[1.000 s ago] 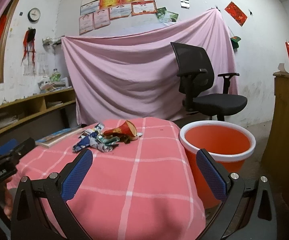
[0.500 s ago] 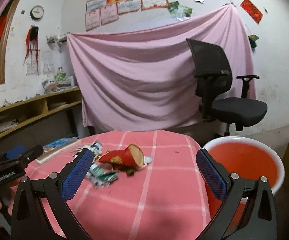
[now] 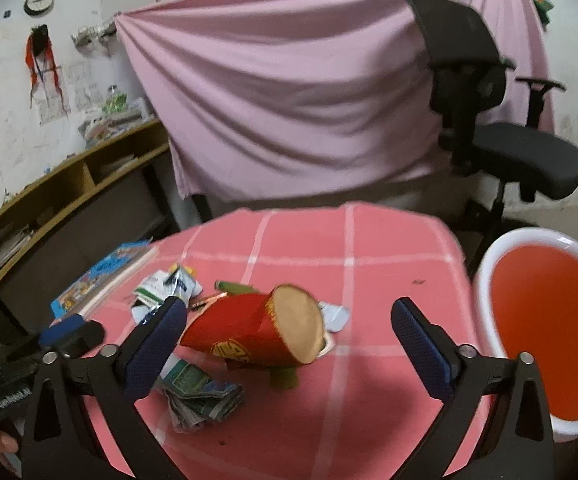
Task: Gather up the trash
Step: 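Grasp the blue snack wrapper with the left tool while the right tool grasps the red paper cup, then lift the red paper cup with the right tool while the left tool holds the blue wrapper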
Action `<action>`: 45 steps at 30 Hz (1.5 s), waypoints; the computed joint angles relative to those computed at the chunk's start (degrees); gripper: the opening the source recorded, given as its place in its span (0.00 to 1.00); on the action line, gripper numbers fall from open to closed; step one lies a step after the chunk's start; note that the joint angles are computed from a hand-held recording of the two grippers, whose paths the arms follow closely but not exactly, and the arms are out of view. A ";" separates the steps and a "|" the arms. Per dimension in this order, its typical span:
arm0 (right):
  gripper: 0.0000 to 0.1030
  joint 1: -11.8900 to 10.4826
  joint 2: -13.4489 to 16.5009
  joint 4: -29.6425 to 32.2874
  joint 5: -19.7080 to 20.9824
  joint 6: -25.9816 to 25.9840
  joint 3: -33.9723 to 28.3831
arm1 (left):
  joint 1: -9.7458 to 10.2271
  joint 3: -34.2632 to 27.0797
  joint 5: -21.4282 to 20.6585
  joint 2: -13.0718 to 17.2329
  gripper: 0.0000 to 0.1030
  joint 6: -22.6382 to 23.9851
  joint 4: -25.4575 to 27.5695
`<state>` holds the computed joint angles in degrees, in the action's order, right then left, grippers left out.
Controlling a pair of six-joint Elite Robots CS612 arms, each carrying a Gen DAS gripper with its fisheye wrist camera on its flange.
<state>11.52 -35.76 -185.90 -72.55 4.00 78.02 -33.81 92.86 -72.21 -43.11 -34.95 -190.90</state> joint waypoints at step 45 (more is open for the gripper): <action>0.06 -1.18 -0.33 -6.96 6.66 -1.32 3.17 | -2.73 2.58 5.92 -0.08 0.01 1.38 -7.63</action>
<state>10.34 -36.09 -192.86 -65.90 2.67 81.19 -36.54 95.44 -66.29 -43.19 -33.56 -198.54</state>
